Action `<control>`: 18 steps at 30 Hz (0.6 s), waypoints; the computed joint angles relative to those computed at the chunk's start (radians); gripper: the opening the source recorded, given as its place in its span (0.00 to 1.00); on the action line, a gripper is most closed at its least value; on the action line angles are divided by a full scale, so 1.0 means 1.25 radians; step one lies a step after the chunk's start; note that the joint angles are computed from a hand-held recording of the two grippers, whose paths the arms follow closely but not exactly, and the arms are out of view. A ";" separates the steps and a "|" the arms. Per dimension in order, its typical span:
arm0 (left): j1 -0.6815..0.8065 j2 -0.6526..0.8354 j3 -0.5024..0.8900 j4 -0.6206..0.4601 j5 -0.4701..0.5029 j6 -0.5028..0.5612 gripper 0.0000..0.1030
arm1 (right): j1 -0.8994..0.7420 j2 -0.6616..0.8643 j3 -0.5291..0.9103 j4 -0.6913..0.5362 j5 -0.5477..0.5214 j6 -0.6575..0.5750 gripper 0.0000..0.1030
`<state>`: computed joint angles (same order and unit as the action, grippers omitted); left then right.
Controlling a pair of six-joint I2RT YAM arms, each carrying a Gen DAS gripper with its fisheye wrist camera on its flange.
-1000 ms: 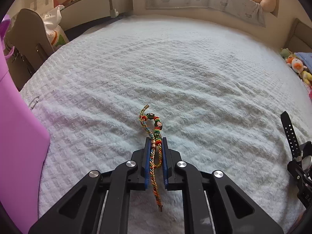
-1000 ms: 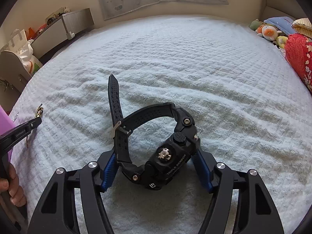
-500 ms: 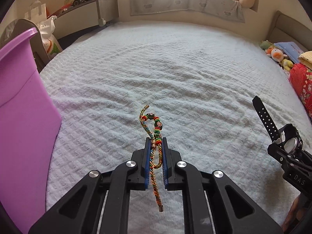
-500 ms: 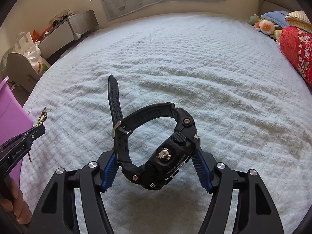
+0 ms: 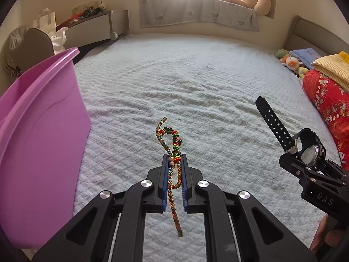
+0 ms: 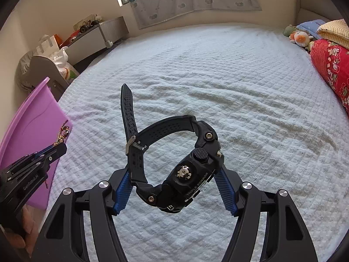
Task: Organize jewelry
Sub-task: 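Lift the beaded bracelet and black watch and carry them over the pink tub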
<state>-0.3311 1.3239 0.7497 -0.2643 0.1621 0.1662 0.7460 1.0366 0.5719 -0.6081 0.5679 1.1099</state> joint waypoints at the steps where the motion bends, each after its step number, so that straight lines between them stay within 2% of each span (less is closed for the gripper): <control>1: 0.011 -0.027 0.003 -0.029 0.008 0.007 0.10 | 0.023 0.000 0.022 -0.025 0.009 0.015 0.64; 4: 0.048 -0.084 0.022 -0.096 0.028 0.031 0.10 | 0.067 0.022 0.098 -0.076 0.033 0.030 0.64; 9: 0.164 -0.121 0.124 -0.221 0.114 0.075 0.10 | 0.107 0.096 0.237 -0.107 0.053 0.012 0.64; 18: 0.404 -0.004 0.399 -0.381 0.247 0.212 0.10 | 0.138 0.368 0.572 -0.030 0.013 -0.132 0.64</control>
<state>0.1741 1.3188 1.2479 -0.7409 0.4706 0.4310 0.9181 1.4960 1.2873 -0.6457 0.5840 0.9451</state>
